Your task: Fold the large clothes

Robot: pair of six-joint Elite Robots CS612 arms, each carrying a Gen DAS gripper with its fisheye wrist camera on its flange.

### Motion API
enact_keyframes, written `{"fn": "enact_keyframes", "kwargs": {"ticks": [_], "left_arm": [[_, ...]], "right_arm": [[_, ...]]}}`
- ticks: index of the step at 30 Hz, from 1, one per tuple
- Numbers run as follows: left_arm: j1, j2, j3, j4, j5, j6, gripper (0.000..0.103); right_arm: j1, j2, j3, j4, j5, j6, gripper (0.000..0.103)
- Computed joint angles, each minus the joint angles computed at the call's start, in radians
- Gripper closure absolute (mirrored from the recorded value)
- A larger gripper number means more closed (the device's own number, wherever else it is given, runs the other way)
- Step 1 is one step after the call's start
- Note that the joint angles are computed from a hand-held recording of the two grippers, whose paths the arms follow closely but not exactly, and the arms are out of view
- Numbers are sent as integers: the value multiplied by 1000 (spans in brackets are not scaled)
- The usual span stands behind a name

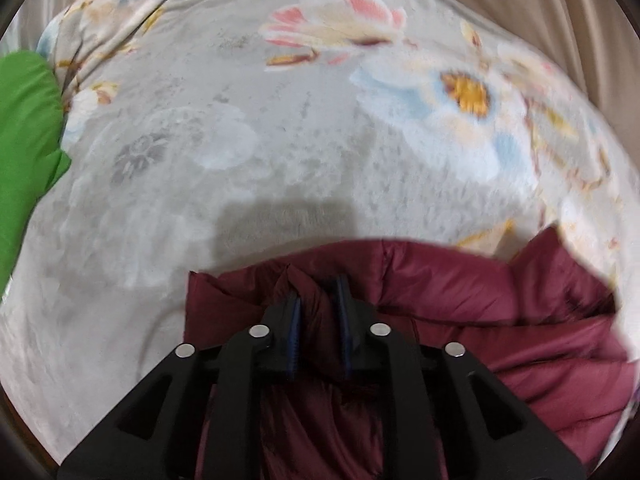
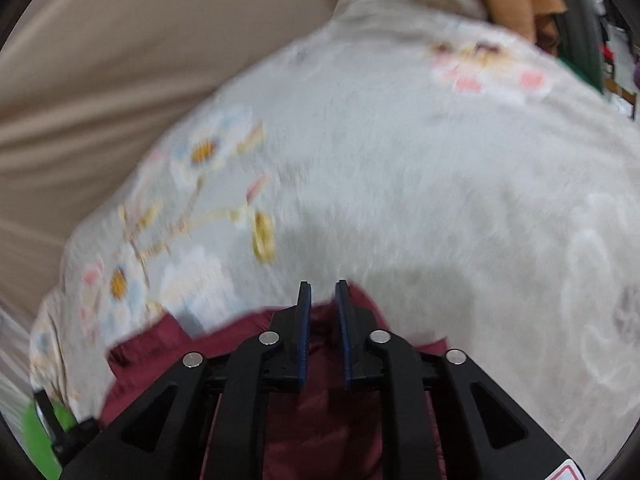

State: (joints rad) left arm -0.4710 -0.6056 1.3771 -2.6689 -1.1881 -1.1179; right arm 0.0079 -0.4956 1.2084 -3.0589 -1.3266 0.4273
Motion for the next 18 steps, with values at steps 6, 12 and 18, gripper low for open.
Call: {"fn": "enact_keyframes", "kwargs": {"ticks": [6, 12, 18], "left_arm": [[-71, -97, 136, -303, 204, 133, 49], [-138, -53, 59, -287, -12, 463, 37], [-155, -10, 40, -159, -78, 375, 39]], "right_arm": [[13, -121, 165, -70, 156, -298, 80], [100, -159, 257, 151, 331, -664, 85], [127, -134, 253, 231, 227, -783, 91]]}}
